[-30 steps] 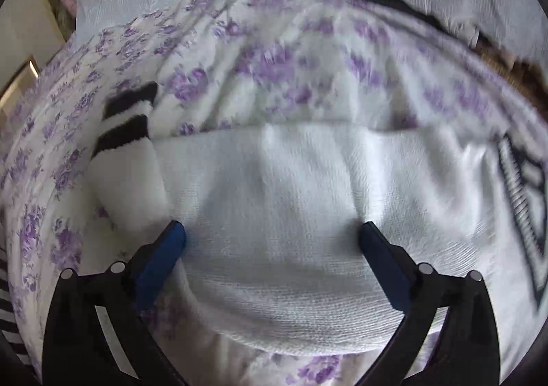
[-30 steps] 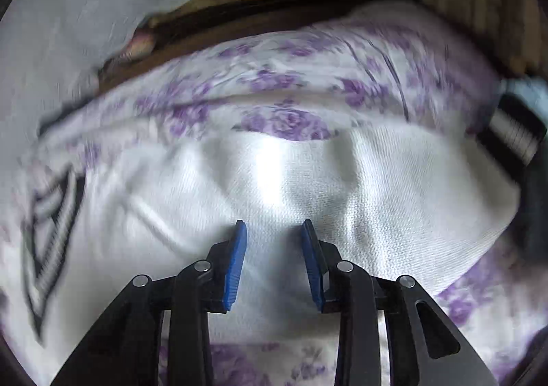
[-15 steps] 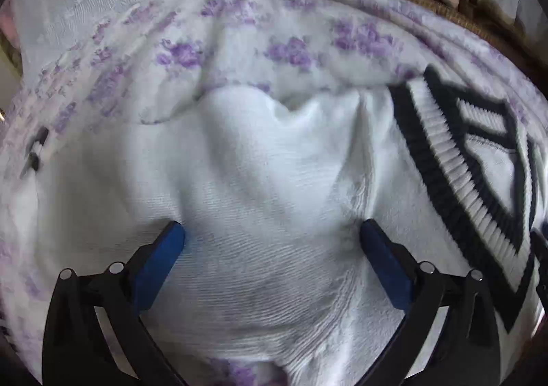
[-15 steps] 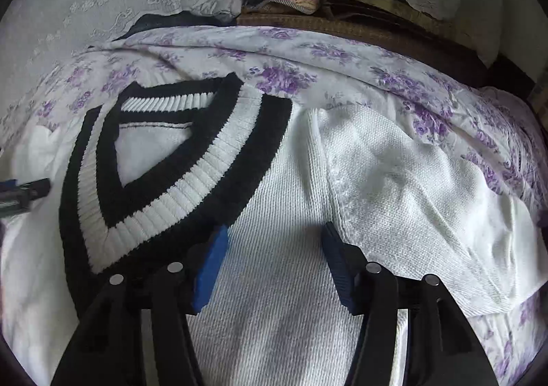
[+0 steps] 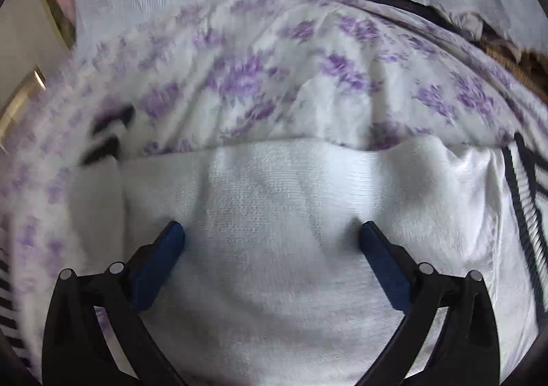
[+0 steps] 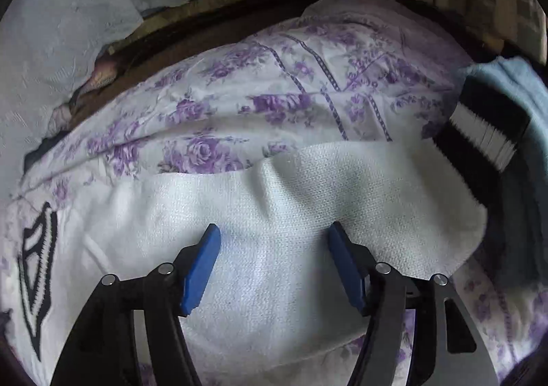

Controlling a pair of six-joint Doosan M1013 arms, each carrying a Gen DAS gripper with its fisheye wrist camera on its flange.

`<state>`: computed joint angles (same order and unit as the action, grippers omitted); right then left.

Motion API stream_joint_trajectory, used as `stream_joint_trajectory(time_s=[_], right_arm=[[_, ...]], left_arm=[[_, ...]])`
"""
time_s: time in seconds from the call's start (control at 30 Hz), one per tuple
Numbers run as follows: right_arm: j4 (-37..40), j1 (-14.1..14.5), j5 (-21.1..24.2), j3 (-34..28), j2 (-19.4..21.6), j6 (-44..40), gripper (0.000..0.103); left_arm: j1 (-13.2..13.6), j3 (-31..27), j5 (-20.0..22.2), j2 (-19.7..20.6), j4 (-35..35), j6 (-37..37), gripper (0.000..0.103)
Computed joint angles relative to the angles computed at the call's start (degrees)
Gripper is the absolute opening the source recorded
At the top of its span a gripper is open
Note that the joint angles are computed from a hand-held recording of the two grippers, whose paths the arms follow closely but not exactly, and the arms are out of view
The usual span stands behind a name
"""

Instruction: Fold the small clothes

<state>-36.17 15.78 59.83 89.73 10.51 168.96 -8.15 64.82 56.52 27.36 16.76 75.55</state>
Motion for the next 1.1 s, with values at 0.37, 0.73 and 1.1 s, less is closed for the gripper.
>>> stream_joint_trajectory(time_s=[0.37,0.73,1.1], right_arm=[[-2.89,-1.90,3.55,3.34,-2.42,13.69,0.074],[-11.93,4.57,2.59,9.36,-10.46,35.13,0.072],[-8.29,2.29,-2.62,13.13,-11.63,39.73,0.060]], left_arm=[[5.20,-1.18,0.31,0.16,-7.90,-5.12,0.099],[-3.86,4.78,-5.43,-7.17,-15.68,10.76,0.098],[-8.37,6.38,-2.30,-4.62,-22.01,16.43,0.099]])
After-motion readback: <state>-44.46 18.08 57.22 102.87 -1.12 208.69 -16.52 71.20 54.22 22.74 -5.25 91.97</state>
